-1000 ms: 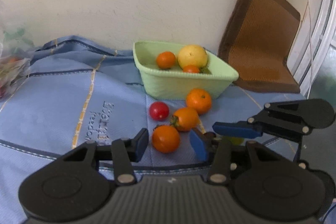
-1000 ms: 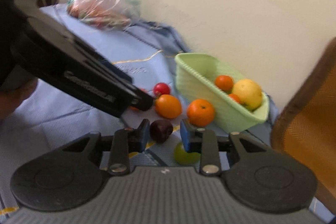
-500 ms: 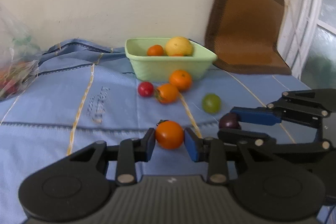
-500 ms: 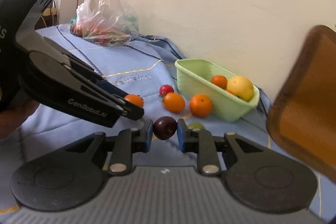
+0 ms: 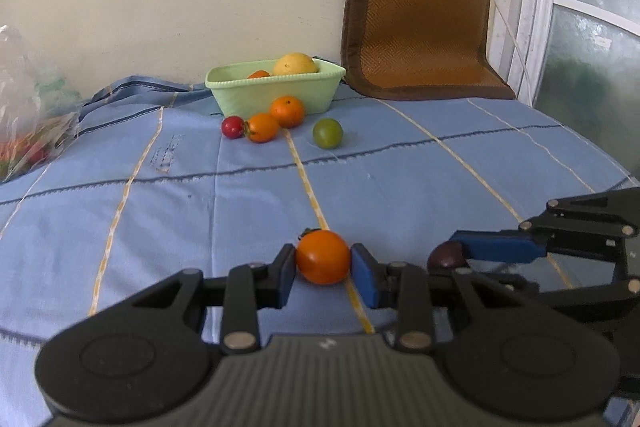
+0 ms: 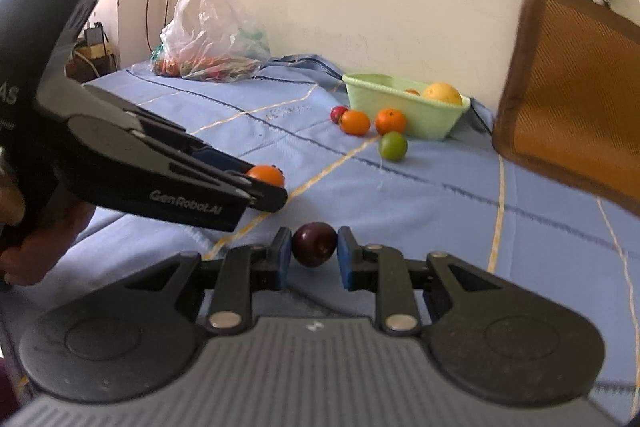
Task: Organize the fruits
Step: 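Grasp an orange tomato with the left tool while the right grasps a dark purple tomato, then carry both tomatoes into the basket and release them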
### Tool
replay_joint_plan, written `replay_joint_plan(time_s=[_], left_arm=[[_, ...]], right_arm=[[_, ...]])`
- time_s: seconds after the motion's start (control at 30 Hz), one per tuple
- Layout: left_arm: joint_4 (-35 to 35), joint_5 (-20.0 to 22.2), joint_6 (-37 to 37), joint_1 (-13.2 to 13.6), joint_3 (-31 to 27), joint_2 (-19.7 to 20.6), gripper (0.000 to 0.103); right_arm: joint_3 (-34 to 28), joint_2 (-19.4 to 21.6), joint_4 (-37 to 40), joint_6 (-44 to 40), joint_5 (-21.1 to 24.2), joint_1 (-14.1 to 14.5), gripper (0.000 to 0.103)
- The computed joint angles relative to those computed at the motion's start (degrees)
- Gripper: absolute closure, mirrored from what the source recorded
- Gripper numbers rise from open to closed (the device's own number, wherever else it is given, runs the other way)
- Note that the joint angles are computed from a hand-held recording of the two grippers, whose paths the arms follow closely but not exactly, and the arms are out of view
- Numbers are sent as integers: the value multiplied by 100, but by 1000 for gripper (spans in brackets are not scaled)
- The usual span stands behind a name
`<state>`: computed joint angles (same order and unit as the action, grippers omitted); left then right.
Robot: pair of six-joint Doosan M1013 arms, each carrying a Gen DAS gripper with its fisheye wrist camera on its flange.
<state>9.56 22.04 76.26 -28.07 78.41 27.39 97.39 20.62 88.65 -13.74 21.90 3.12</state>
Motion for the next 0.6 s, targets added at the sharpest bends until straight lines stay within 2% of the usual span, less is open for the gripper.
replay_joint_plan(time_s=[0.2,0.33,0.6], left_arm=[[970,-69,-820,-120,189,-99,72],[1278,-66,-1079,-152,221,-96,72],[1589,-110,-1306,-180,264,-105,71]], right_arm=[[185,-73,99,66,-50,-7,75],[256,-89,429,-249,-149,34,75],[282,-95,601,-429,-169,36,74]])
